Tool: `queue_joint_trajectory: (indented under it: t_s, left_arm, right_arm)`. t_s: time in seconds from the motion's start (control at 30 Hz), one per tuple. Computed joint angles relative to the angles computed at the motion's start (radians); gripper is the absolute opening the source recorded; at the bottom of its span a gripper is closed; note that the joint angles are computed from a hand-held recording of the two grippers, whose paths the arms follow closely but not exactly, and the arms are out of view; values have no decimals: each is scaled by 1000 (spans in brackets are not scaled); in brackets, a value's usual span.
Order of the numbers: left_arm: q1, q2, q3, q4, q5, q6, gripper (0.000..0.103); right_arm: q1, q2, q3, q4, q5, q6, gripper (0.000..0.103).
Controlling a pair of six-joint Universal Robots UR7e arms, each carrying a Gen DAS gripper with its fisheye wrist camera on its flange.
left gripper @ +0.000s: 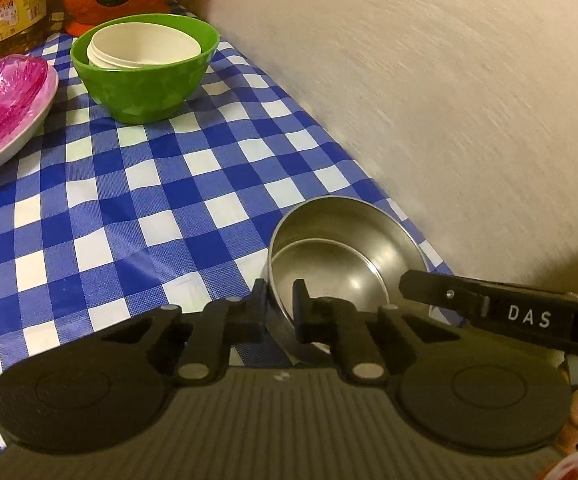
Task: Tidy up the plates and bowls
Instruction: 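Close both grippers on the rim of the steel bowl, then lift the steel bowl with both grippers and carry it over the green bowl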
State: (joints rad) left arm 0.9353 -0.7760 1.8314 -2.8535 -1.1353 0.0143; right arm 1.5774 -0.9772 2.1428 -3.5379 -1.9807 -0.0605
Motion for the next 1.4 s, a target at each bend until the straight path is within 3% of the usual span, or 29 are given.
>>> queue_joint_trajectory:
  t_s: [0.13,0.77,1.4]
  left_arm:
    - [0,-7,7,-1,3,-1,11]
    - [-16,-83,50,-34,46,-66,10]
    - [-1,-57,-163,20,86,33,10]
  right_arm:
    - [5,1,-3,7,-22,11,9]
    - [49,-8,-28,39,13,23,8]
    - [109,50,-262,187,41,22,8]
